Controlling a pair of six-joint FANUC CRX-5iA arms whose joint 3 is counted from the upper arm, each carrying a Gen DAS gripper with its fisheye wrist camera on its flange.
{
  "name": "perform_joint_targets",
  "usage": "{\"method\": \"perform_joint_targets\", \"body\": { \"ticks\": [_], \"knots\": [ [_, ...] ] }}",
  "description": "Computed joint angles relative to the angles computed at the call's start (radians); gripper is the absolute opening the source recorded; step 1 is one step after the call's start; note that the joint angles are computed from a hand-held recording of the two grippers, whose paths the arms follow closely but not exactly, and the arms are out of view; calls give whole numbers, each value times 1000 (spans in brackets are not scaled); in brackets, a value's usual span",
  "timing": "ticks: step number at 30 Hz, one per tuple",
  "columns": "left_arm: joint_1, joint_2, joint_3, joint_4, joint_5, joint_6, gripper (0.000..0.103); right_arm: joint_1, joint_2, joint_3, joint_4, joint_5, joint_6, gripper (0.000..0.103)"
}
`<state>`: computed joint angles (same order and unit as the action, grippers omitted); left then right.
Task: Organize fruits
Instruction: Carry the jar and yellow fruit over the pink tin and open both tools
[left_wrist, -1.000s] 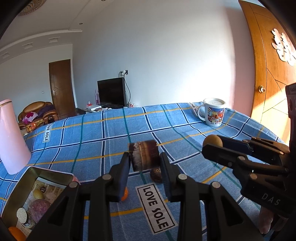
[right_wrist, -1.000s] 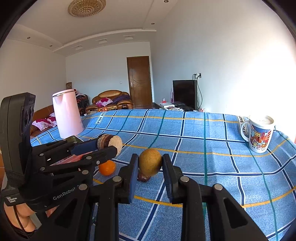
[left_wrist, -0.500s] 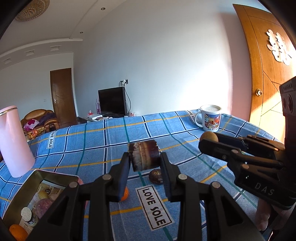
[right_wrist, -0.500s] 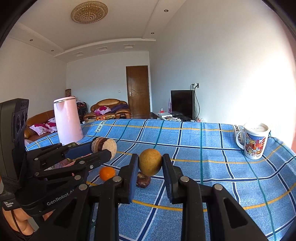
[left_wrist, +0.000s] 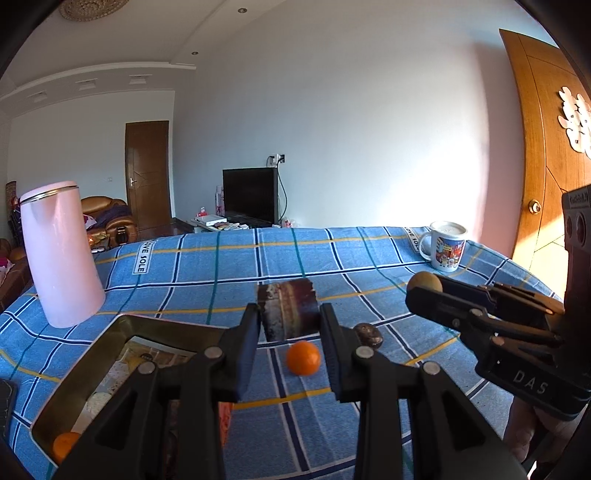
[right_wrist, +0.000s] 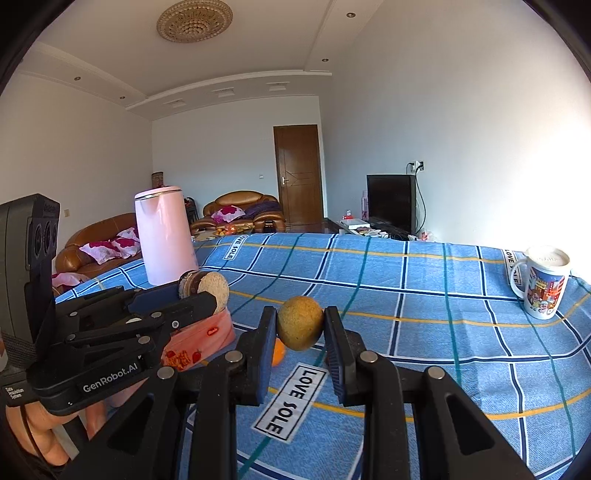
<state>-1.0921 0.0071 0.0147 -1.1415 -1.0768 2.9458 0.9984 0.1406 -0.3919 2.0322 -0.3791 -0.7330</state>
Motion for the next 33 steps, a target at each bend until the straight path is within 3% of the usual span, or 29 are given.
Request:
{"method": "perform_joint_targets", "body": {
  "ticks": [9, 20, 25, 33],
  "knots": [
    [-11, -70, -54, -12, -93, 22, 34, 20, 59, 99, 31, 65, 22, 28],
    [17, -168, -142, 22, -148, 40, 34, 59, 167, 249, -27, 157, 127, 28],
    [51, -222, -192, 56, -151, 44, 34, 112, 220, 305, -185, 159, 293, 28],
    [105, -290, -254, 113, -136, 32, 34, 207, 295, 392, -538, 136, 650, 28]
  ]
}}
